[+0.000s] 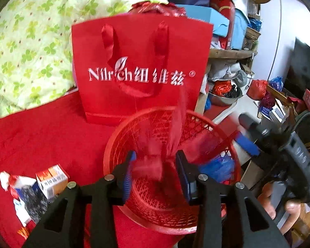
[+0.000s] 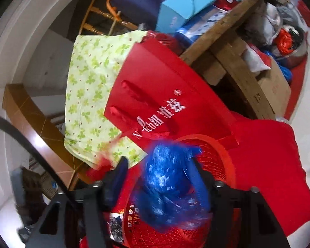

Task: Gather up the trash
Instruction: 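Carry both bags over the red mesh basket and open both tools to drop them, then move both open tools back over the remaining trash pile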

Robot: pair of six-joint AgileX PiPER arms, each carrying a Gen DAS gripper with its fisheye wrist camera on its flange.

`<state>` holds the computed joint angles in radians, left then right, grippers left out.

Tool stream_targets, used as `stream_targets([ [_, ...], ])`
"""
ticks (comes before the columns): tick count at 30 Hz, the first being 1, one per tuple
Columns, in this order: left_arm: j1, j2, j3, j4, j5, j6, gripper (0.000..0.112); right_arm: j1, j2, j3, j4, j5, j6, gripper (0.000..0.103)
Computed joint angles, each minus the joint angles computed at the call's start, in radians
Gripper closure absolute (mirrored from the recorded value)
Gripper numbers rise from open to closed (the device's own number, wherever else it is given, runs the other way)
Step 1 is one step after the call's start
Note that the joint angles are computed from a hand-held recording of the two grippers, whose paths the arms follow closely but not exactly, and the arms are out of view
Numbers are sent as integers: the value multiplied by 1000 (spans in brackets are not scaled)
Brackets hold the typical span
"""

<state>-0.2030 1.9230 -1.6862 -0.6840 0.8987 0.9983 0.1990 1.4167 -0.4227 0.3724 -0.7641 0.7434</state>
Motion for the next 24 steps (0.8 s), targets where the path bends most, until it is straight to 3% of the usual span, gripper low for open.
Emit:
stream_targets([
  [6, 132, -24, 26, -49, 34, 20, 62, 48, -15, -15, 40, -38, -62, 29],
  [11, 363, -34, 2, -93, 63, 62, 53, 173, 7, -87, 101, -115, -223, 29],
  [16, 598, 39, -124, -78, 43, 35, 45, 289, 82, -213, 48, -165, -360, 29],
  [18, 671, 87, -181, -58, 16, 14, 45, 313, 129, -289, -7, -132, -387, 29],
  [20, 732, 144, -236, -28, -9, -9, 44, 343, 192, -399, -32, -48, -431, 29],
  [24, 793, 267, -330, 35, 15, -64, 44, 360, 332, -630, -89, 186, -419, 29],
])
